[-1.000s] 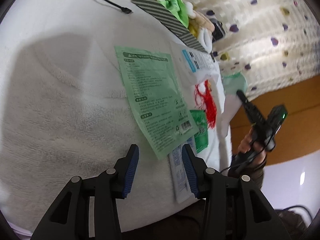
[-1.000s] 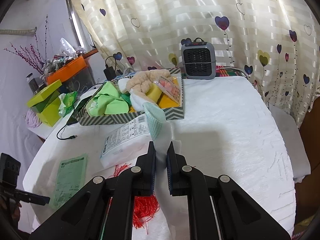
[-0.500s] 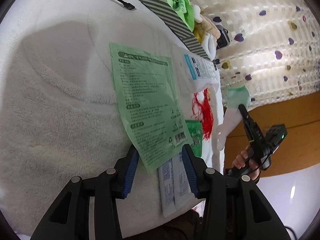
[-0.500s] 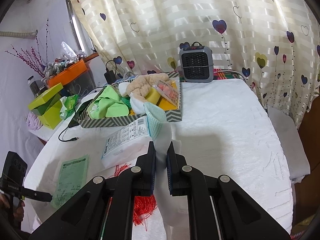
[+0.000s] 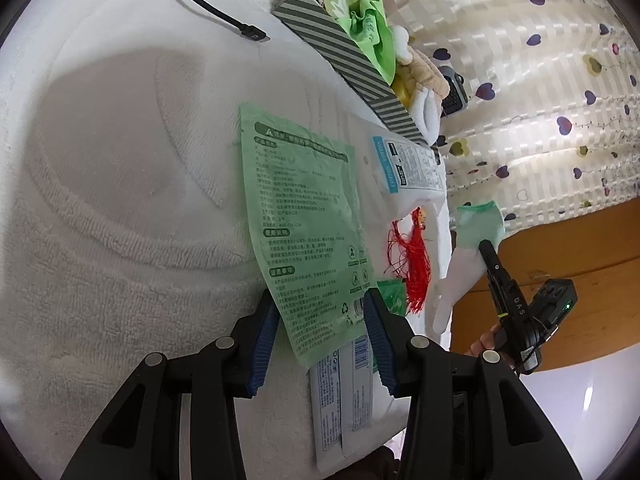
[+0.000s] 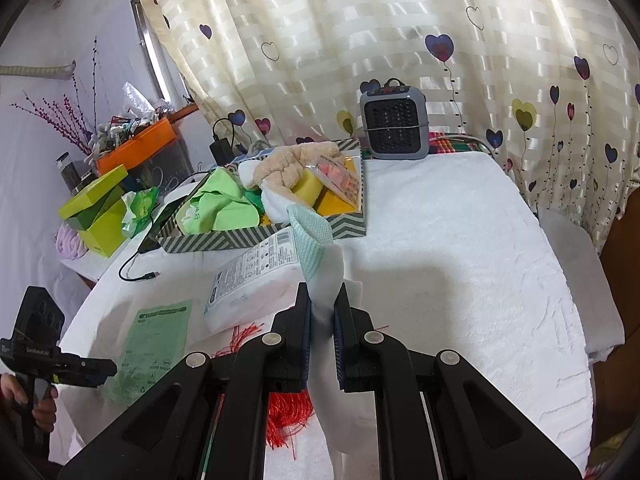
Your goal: Organize soft objects
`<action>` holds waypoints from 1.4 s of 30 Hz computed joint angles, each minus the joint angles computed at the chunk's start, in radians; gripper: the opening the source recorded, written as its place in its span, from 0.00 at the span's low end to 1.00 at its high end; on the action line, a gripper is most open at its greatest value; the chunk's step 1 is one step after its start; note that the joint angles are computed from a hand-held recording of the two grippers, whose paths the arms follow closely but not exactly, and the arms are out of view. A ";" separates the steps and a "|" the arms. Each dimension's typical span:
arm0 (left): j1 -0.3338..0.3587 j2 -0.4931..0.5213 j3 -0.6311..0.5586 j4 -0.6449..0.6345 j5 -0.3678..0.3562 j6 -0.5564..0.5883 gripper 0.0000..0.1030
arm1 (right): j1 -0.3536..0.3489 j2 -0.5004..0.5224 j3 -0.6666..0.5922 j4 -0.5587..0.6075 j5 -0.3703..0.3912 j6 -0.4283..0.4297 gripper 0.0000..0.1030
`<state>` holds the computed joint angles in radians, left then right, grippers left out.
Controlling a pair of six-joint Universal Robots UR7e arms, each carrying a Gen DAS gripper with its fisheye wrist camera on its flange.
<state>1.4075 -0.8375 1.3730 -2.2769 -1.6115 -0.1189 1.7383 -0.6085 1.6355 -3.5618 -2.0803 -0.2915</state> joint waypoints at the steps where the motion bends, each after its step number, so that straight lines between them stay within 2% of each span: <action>1: -0.001 0.001 -0.003 0.003 0.006 -0.002 0.39 | 0.000 0.001 0.000 0.000 -0.001 0.000 0.10; 4: -0.008 0.003 -0.009 0.017 0.043 -0.003 0.29 | -0.001 0.000 0.000 0.001 0.000 0.000 0.10; 6: -0.006 0.002 -0.008 0.018 0.059 -0.014 0.16 | -0.001 0.001 -0.001 0.001 -0.001 -0.001 0.10; 8: -0.004 0.005 -0.012 0.021 0.075 -0.023 0.09 | 0.000 0.001 -0.001 0.001 -0.002 -0.002 0.10; 24: -0.009 -0.004 0.011 -0.044 0.099 0.014 0.04 | -0.002 0.000 0.003 0.001 -0.010 0.001 0.10; 42: -0.040 -0.025 0.020 -0.139 0.062 0.092 0.03 | 0.006 -0.005 0.010 -0.021 -0.007 -0.006 0.10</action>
